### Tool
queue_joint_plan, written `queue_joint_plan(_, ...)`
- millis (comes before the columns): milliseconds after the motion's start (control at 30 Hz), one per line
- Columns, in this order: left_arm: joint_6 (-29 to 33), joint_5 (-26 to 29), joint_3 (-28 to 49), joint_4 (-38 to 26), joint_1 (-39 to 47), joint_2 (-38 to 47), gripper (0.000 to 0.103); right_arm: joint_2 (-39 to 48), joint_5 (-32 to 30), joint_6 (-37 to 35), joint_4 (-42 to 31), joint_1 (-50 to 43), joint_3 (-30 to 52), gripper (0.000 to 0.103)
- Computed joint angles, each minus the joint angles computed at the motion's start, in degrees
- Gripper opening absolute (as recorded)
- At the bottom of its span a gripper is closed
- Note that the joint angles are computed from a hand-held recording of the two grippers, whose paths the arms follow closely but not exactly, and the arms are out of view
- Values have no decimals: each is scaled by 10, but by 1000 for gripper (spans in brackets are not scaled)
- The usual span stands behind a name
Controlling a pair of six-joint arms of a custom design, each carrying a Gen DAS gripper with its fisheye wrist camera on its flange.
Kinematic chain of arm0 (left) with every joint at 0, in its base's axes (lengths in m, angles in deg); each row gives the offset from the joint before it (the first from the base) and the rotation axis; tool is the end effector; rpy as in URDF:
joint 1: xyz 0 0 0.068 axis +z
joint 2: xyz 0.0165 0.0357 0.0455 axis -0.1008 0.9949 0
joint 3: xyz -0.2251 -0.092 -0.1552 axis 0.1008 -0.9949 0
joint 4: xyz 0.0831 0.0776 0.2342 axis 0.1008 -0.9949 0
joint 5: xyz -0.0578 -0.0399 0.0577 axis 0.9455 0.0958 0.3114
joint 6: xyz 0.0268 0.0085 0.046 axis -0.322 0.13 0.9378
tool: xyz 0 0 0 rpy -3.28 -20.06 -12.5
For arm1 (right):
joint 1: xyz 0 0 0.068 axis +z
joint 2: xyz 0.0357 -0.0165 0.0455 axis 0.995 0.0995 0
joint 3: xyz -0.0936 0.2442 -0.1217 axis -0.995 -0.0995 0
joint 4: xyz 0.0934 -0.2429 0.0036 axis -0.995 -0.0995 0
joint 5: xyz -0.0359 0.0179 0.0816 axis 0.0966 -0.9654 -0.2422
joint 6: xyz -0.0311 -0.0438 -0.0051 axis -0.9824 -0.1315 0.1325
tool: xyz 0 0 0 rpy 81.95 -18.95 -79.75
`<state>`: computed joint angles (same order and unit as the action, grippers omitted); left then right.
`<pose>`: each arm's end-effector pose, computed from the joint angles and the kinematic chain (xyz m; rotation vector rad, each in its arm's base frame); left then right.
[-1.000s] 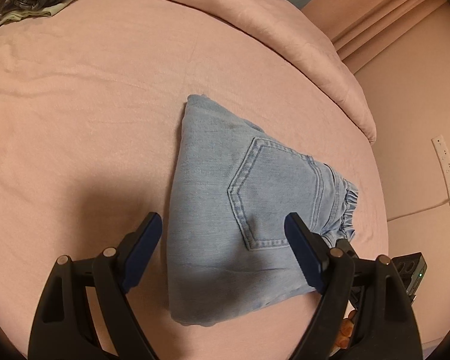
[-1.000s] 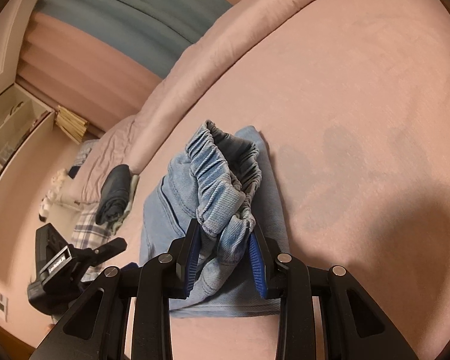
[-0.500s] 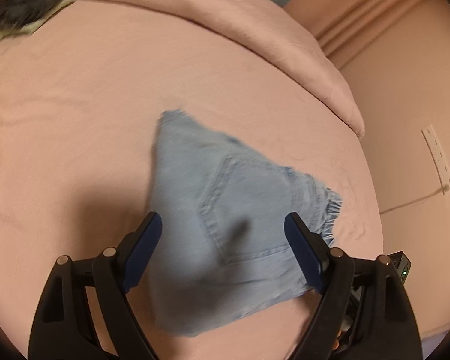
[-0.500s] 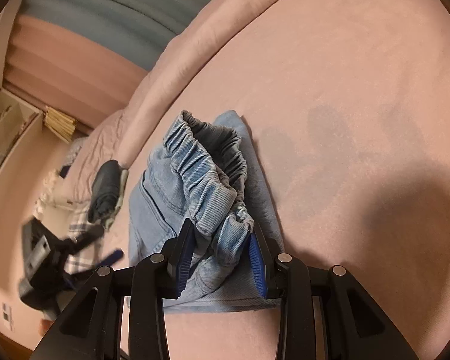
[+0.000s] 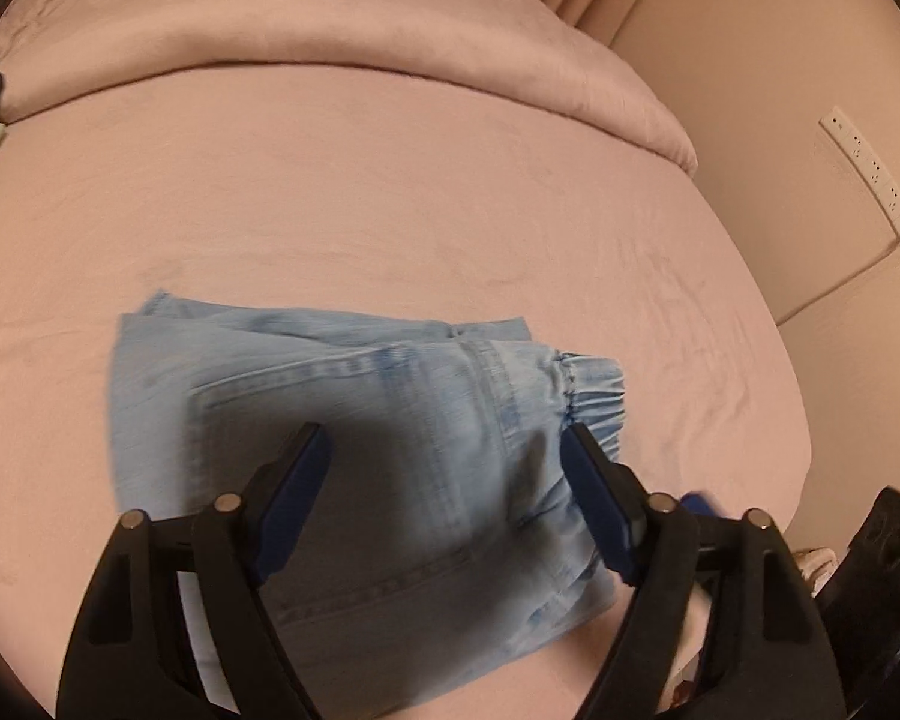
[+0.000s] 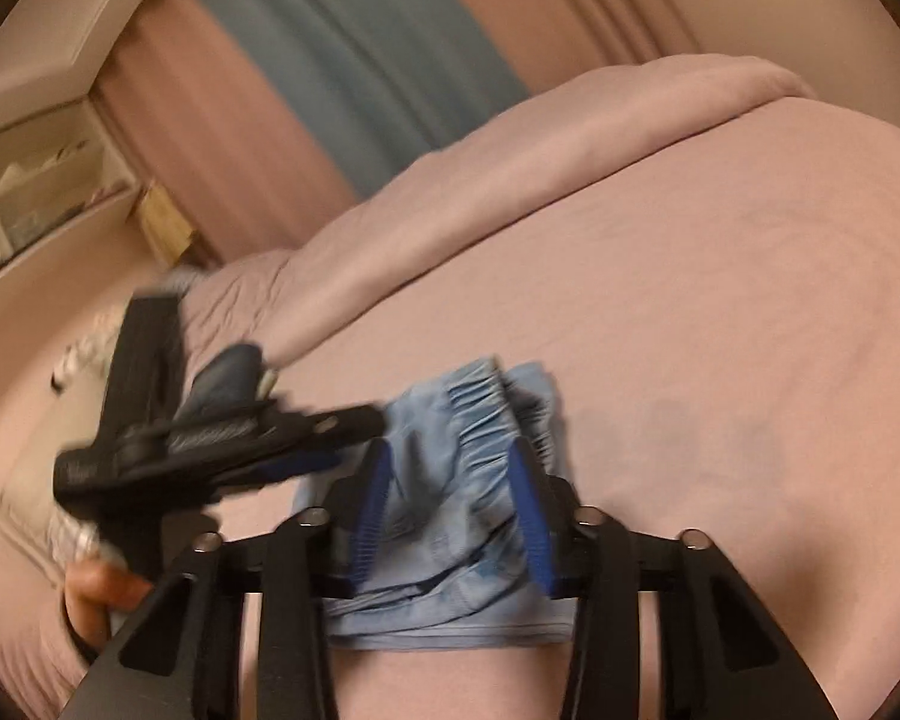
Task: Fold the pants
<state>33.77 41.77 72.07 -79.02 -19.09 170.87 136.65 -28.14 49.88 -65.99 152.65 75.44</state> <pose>0.4621 -0.1290 0.0809 0.8206 2.5503 -0.7656 0.1388 0.2713 0.0830 0.6265 1.9790 0.4408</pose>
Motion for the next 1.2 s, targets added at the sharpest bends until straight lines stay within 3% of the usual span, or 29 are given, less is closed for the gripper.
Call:
queue_joint_plan(300,0,-62,79,-52,-34,57,77,75,-82,-78,105,-54,9,33)
queue_joint_plan(367,-2,-73,93,-64,-40,65,77,76,-95,-80,131,-63,-9,26)
queue_joint_plan(567,-5,-99,119,-84,-54,75,78,112,-114,-87,287,-69,-78,12)
queue_joint_plan(767,-17,-128,148,-110,-66,82,79,150,-131,-106,407,-76,-107,12)
queue_joint_plan(933,-24,-150,143,-124,-72,63,75,171,-116,-109,469,-63,-124,12)
queue_joint_plan(1067,-12,-164,92,-84,-87,18,69,140,-12,-106,436,-12,-132,12)
queue_joint_plan(1133,-8,-141,87,-85,-92,11,71,155,17,-158,523,11,-147,12)
queue_joint_plan(1200,-11,-143,90,-83,-102,14,71,176,4,-196,582,14,-145,13)
